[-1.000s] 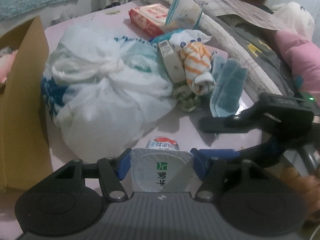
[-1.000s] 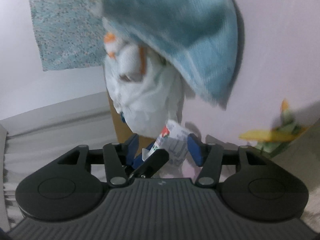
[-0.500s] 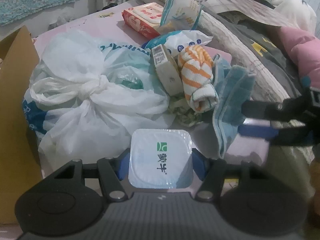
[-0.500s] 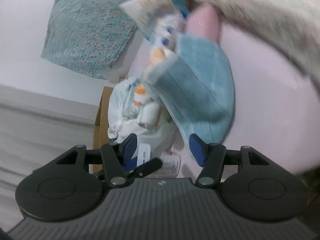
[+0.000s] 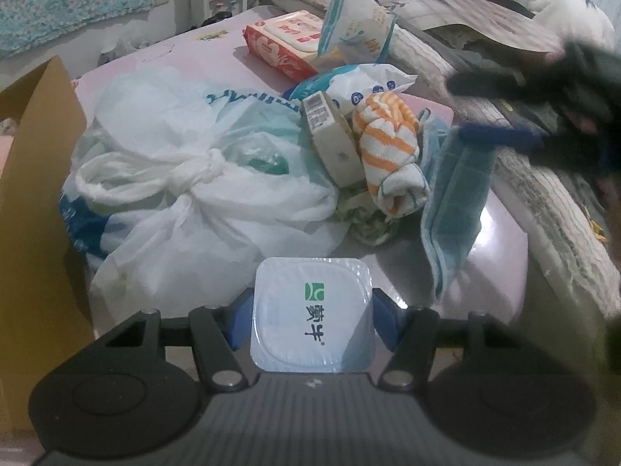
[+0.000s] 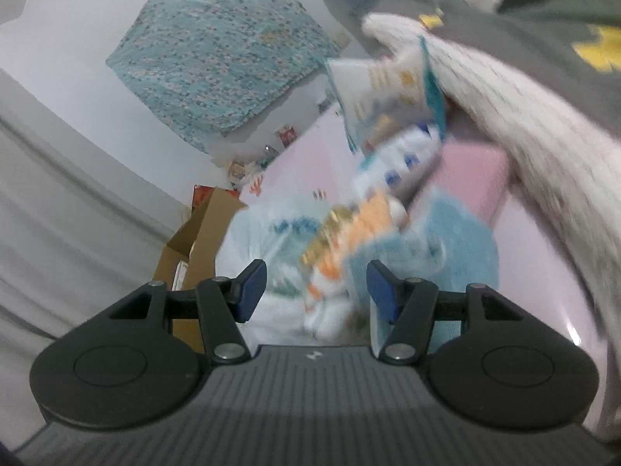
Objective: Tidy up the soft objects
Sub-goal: 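Grasp the orange-striped sock bundle with the right tool while the left tool holds the cup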
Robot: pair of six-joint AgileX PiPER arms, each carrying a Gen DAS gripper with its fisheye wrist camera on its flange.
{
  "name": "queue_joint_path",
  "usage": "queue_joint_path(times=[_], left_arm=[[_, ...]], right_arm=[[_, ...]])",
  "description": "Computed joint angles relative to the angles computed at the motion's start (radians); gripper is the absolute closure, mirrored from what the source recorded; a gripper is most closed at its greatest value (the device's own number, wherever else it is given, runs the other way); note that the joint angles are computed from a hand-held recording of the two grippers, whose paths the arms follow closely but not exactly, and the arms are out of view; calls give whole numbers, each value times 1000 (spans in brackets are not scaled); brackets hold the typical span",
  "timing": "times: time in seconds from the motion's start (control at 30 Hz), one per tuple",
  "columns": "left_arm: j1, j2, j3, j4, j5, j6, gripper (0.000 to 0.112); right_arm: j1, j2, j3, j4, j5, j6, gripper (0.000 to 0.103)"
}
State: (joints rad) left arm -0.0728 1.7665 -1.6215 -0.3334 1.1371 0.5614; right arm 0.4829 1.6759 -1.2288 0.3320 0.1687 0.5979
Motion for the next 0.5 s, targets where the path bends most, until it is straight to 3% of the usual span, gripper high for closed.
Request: queue_joint_path(times=[0.1, 0.27, 0.37, 0.5], left_arm=[[20, -7, 14, -8, -1, 3, 49], [48, -5, 18, -37, -2, 4, 49], [58, -3, 19, -52, 0, 12, 49], [68, -9, 25, -70, 1, 12, 49]], right_arm=[[-55, 75, -134, 15, 119, -54, 46], [-106, 311, -493, -43, 484, 6, 48], [-140, 398, -605, 74, 580, -84, 49], [-161, 482, -732, 116, 673, -107, 51]])
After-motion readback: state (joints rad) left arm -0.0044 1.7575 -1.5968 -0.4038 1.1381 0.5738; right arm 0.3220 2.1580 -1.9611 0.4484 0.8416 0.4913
